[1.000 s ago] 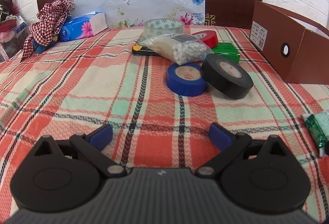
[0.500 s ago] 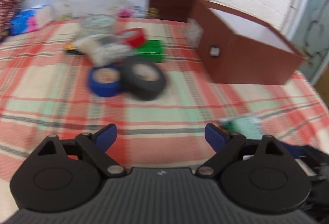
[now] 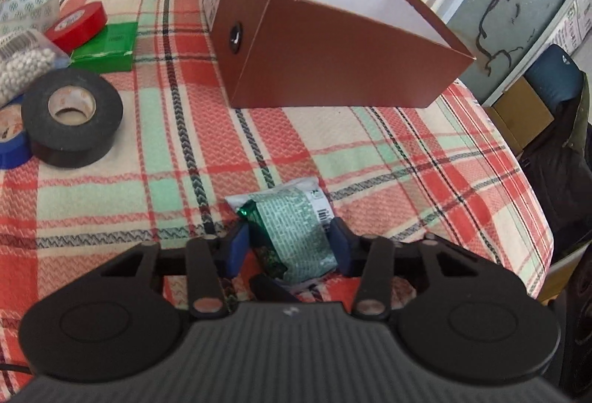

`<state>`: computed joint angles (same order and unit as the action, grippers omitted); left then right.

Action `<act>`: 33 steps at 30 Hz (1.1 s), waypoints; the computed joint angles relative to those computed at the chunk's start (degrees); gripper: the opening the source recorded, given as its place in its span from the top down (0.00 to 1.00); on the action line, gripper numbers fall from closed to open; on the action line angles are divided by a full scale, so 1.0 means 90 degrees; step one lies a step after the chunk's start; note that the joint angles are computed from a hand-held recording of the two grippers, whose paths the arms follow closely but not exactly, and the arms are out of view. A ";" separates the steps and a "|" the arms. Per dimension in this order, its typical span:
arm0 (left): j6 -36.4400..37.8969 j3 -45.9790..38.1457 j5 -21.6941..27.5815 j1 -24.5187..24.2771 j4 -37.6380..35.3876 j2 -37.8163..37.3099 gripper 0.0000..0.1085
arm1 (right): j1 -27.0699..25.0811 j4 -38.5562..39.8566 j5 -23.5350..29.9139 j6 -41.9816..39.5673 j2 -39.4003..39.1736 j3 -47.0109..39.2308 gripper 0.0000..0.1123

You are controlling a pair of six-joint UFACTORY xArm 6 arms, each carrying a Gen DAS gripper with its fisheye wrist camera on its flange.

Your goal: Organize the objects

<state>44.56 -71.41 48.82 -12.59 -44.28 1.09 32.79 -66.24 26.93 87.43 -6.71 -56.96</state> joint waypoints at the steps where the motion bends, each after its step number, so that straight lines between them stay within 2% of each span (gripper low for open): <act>1: -0.0020 0.0036 -0.0078 -0.0029 0.0076 -0.0106 0.57 | 0.0008 -0.0221 0.0012 0.0211 -0.0048 0.0010 0.56; 2: 0.0132 0.0053 -0.0160 -0.0049 -0.0009 -0.0230 0.57 | 0.0028 -0.0628 0.0061 0.0562 -0.0133 0.0017 0.56; 6: 0.1015 -0.0485 -0.0413 -0.0150 -0.0912 -0.0363 0.57 | 0.0219 -0.2609 0.1011 0.1623 -0.0377 -0.0276 0.56; 9: 0.1352 -0.1117 -0.0756 -0.0346 -0.1316 -0.0055 0.57 | -0.0046 -0.3572 0.1163 0.2215 -0.0282 -0.0628 0.56; 12: 0.0860 -0.1859 -0.0949 -0.0571 -0.0906 0.0549 0.57 | -0.0434 -0.3639 0.0949 0.2259 0.0043 -0.1055 0.56; 20: -0.0099 -0.3677 -0.0802 -0.0902 -0.0004 0.2116 0.57 | -0.1421 -0.3527 -0.0007 0.2261 0.0694 -0.1651 0.53; 21: -0.0297 -0.3891 -0.0814 -0.0954 0.0194 0.2317 0.54 | -0.1509 -0.3475 -0.0043 0.2213 0.0779 -0.1696 0.53; 22: -0.0631 -0.4080 -0.0919 -0.1005 0.0552 0.2511 0.45 | -0.1545 -0.3580 0.0072 0.2390 0.0816 -0.1676 0.48; 23: -0.0994 -0.4066 -0.1242 -0.1080 0.0998 0.2597 0.42 | -0.1565 -0.3838 0.0197 0.2798 0.0789 -0.1585 0.40; 24: -0.1284 -0.3951 -0.1621 -0.1127 0.1345 0.2623 0.41 | -0.1567 -0.4122 0.0369 0.3239 0.0723 -0.1435 0.39; 25: -0.1387 -0.3913 -0.1764 -0.1128 0.1460 0.2666 0.31 | -0.1597 -0.4369 0.0428 0.3557 0.0664 -0.1296 0.40; 27: -0.1299 -0.3615 -0.2066 -0.1150 0.1357 0.2548 0.29 | -0.1528 -0.4903 0.0688 0.3895 0.0611 -0.1104 0.42; 30: -0.1570 -0.2864 -0.3062 -0.1363 0.2135 0.2185 0.30 | -0.1374 -0.5081 0.0973 0.3818 0.0675 -0.1093 0.40; 31: -0.1716 -0.2749 -0.3213 -0.1395 0.2361 0.2130 0.30 | -0.1407 -0.5161 0.0922 0.3906 0.0638 -0.1053 0.40; 33: -0.1957 -0.2840 -0.2966 -0.1403 0.2611 0.2126 0.30 | -0.1419 -0.5178 0.0859 0.3946 0.0643 -0.1075 0.40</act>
